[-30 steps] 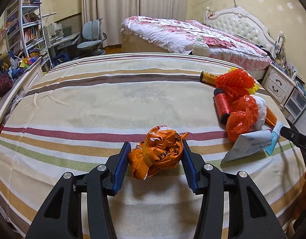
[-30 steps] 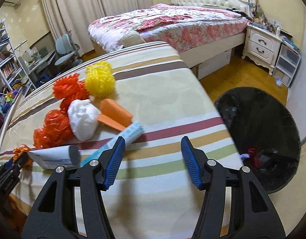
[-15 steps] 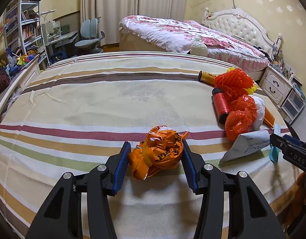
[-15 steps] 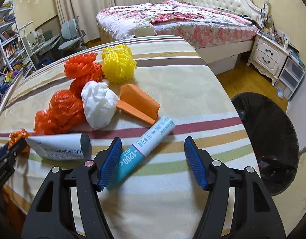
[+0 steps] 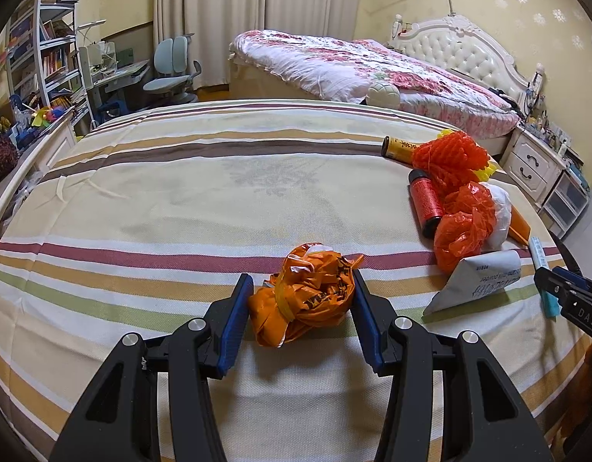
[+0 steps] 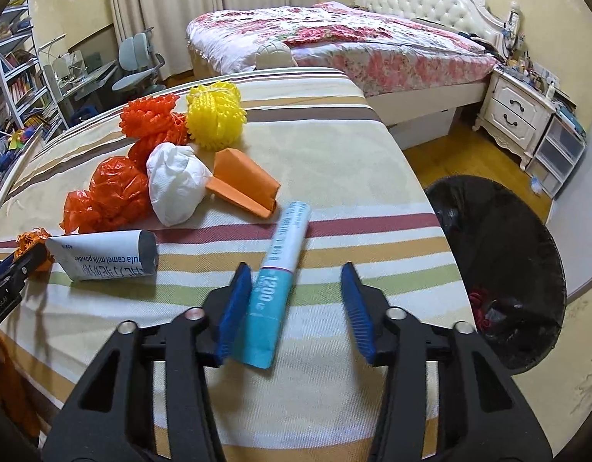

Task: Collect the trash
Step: 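Grasp the blue-and-white tube with the right tool while the left tool holds the orange bag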

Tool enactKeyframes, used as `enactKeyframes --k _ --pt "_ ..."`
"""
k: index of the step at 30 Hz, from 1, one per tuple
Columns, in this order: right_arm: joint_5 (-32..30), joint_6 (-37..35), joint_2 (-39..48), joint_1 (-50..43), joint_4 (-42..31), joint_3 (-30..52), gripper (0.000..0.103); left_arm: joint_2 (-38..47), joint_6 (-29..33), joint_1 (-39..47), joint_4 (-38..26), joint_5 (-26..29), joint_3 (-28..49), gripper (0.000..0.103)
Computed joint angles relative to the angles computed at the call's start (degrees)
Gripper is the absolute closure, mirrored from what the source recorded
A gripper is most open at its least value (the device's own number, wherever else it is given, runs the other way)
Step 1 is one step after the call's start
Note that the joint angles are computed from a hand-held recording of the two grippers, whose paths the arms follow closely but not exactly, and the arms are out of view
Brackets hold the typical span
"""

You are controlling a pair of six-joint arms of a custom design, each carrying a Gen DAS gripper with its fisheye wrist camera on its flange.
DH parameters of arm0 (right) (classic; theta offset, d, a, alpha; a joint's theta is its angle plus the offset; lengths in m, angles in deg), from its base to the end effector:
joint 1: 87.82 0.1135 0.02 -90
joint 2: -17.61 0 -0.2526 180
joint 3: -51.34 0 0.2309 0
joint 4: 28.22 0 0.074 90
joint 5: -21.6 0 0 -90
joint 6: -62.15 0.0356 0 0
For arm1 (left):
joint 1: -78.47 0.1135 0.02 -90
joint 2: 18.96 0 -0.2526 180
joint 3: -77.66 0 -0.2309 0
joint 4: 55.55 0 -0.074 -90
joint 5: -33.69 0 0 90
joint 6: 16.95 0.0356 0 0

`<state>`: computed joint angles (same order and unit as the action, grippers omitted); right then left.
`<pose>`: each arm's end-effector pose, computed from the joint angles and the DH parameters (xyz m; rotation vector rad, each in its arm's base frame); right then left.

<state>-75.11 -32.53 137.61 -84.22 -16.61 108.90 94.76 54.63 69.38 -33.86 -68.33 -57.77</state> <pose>0.3213 0.0244 0.0428 -0.2282 2.4437 0.1356 0.2751 -0.0365 0.0488 -0.2900 2.3579 0.0230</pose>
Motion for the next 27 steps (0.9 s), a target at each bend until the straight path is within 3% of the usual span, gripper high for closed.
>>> enactKeyframes --k 3,8,18,23,27 --pt "-0.4 -0.5 0.0 -0.2 0.8 -0.5 0.08 0.0 0.0 0.0 0.0 0.0 0.0 0.053" --pt "-2.5 -0.9 -0.2 -1.7 2.1 -1.7 0.085 -0.3 0.1 -0.3 0.5 -0.4 -0.4 0.053" --pt "-5.6 -1.7 -2.6 -4.0 5.2 -5.8 0.088 -2.5 0.7 -2.8 5.8 -4.0 -4.4 0.053" --pt "-7.3 -1.9 -4.4 -5.4 6.5 -7.8 0.088 -5.2 -0.6 -3.0 4.4 -2.2 -5.3 0.053" --pt "-8.5 -2.1 -6.5 -7.0 7.2 -9.2 0.088 -8.7 -0.6 -6.7 3.5 -4.3 -6.1 0.053"
